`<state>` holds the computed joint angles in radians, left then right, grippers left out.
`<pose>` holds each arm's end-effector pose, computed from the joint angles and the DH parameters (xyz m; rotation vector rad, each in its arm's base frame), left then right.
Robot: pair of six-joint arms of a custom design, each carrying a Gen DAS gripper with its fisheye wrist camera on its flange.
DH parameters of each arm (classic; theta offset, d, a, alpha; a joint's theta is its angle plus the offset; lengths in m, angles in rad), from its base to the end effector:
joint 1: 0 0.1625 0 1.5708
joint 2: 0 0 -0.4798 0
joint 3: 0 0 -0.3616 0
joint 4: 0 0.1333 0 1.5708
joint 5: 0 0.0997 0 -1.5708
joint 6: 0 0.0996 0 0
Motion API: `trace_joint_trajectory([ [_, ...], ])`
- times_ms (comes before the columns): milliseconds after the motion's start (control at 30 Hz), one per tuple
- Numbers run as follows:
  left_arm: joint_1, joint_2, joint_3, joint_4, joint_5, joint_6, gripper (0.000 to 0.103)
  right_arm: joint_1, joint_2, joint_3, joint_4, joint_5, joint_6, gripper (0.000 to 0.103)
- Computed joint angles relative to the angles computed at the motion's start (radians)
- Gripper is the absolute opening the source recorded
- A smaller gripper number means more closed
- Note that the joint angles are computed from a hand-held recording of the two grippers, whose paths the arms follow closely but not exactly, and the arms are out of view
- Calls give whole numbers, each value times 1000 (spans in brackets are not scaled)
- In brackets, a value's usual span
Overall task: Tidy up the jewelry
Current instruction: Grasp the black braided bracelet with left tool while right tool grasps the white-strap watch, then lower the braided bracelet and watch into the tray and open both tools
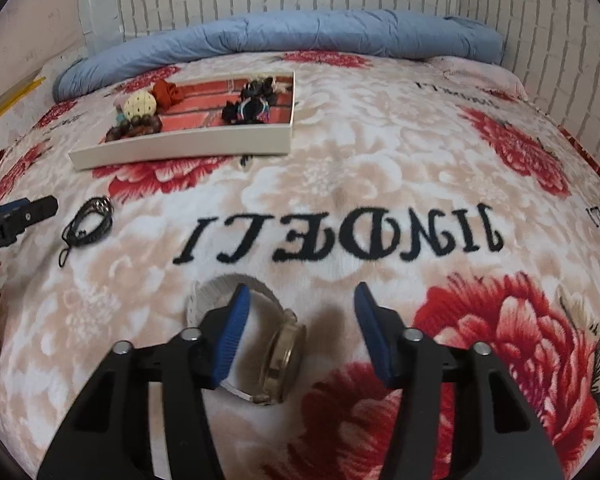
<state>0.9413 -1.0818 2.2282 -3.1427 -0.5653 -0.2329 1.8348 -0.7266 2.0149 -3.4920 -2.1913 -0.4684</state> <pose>-0.1110 -0.5217 0.2491 0.1787 2.2265 -0.9450 0.2261 -0.5477 0.1276 0.6189 -2.3116 0.6974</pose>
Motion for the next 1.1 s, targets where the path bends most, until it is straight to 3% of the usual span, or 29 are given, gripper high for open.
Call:
trace_joint_trajectory([
  [267,35,34,-51,44,-55,5,86,-15,6,-2,16,1,14,42],
  [500,68,59,-94,147,-56,-40,69,-18,10,-14,31,5,24,38],
  [667,64,66,-94,133,-24,-33,49,-13,16,-16,23,4,6,29],
  [800,64,62,-88,116,-35,-13,20,-16,11,-14,38,27,10,19],
  [867,64,64,-86,108,-36,-2,19,-17,11,-14,36,30,11,19],
  [967,61,63,-81,100,-36,11,5,-17,12,-9,22,33,10,18],
  [1100,58,56,-72,94,-39,17,4,-21,4,-6,19,47,24,16],
])
